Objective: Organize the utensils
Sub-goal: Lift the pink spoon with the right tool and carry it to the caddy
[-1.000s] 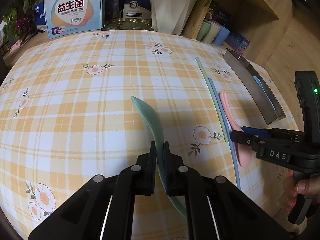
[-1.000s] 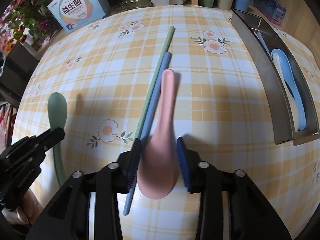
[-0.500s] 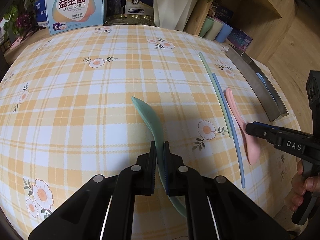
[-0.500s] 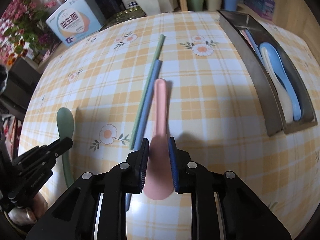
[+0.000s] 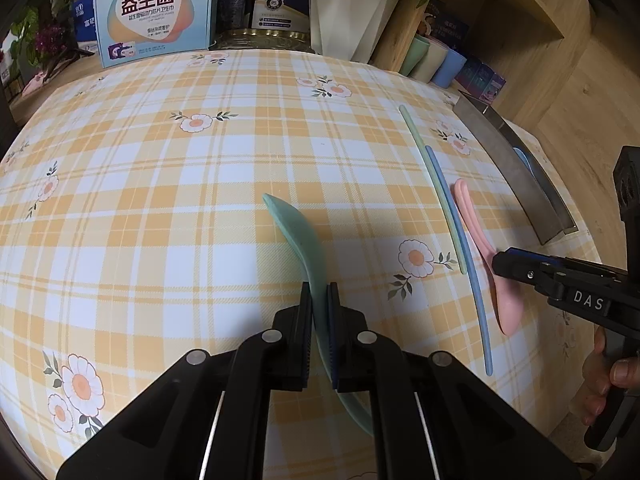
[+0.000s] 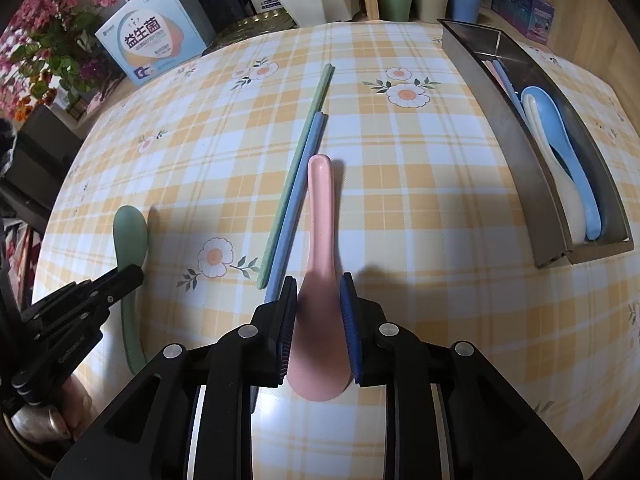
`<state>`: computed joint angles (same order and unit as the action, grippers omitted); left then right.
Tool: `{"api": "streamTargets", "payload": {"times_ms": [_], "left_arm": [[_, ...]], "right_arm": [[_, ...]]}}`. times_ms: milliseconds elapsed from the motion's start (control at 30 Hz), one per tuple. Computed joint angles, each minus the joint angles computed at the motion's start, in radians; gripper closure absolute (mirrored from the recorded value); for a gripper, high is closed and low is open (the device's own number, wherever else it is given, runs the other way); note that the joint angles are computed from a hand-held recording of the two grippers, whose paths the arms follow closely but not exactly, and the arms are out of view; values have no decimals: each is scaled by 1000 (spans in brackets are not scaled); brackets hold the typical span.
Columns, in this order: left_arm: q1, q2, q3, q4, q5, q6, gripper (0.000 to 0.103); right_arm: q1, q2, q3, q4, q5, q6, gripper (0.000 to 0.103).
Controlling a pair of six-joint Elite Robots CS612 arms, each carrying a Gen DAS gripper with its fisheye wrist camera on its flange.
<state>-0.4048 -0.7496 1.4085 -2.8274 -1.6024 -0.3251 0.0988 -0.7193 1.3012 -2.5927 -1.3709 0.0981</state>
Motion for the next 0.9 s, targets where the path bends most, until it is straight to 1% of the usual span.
{"api": "streamTargets", "payload": {"times_ms": [300,567,600,633,700,733,767,800,833,900], "left_arm": [[3,2,3,-9,-13,-9,96],[2,1,5,-13,-9,-9,96],[2,1,6,-13,-10,-9,96],[3,2,5,-13,-12,-12,96],[4,2,5,-13,-17,-15,96],[5,2,5,-14,-25,-20,96],[6,2,5,-14,-30,-24,96],[6,2,5,-13,-32,-25,96],[6,1,5,-13,-32,-24,96],[4,0,5,-14,-32,-19,96]], "right_arm": [[11,9,-10,14,-30,-15,75],[29,14,-14,-4,-104,-93,75],[30,14,-14,-6,-107,-102,75],[26,13,-11,-11,-92,-98,76],[17,8,4,-37,-44,-73,79],[15,4,13,-58,-35,-65,81],[14,0,20,-80,-30,-64,85],[13,-3,25,-99,-24,-63,95],[13,-5,27,-111,-23,-63,99],[12,-7,24,-109,-20,-69,100]]}}
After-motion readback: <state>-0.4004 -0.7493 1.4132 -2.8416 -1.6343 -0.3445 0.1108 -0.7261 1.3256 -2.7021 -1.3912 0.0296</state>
